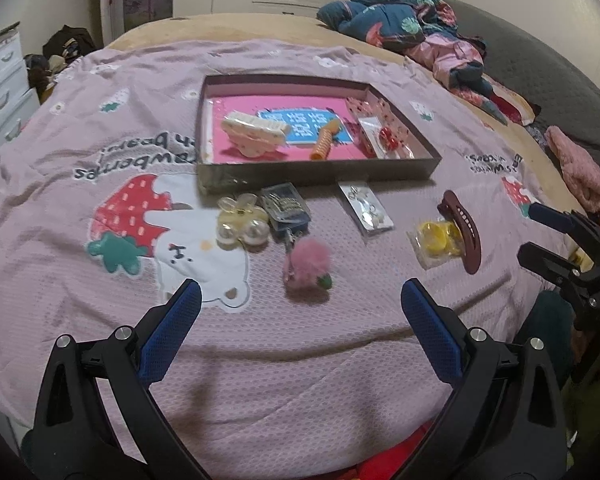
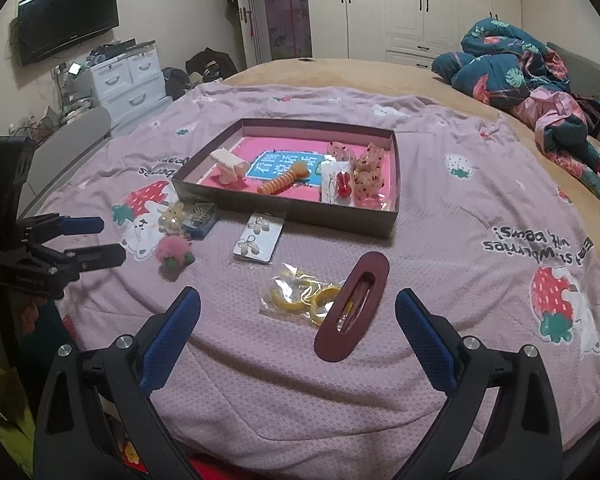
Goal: Organize jewelry
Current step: 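Withdraw both tools from the tray toward the remaining accessories, then grasp the pink pompom clip with the left tool while the right tool grasps the maroon hair clip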
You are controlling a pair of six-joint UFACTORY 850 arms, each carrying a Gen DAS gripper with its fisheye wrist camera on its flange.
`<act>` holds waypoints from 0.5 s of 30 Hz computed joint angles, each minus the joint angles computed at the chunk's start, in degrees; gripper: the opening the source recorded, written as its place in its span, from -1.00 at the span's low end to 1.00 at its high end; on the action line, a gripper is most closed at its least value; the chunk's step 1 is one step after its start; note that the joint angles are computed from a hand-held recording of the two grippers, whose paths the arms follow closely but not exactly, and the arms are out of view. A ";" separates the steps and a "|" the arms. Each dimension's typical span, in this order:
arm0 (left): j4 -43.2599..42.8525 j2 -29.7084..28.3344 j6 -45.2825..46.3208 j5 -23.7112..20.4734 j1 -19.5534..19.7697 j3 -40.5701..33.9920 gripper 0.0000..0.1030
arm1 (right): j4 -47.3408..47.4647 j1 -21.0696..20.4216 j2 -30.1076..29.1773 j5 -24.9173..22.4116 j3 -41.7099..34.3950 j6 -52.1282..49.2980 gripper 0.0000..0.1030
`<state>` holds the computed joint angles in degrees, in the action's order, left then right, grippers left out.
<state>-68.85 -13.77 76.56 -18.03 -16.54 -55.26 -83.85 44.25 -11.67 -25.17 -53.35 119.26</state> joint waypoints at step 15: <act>3.49 -7.30 -4.66 1.46 -2.22 -4.94 0.33 | 1.20 -6.93 -5.95 5.65 -2.57 5.57 0.86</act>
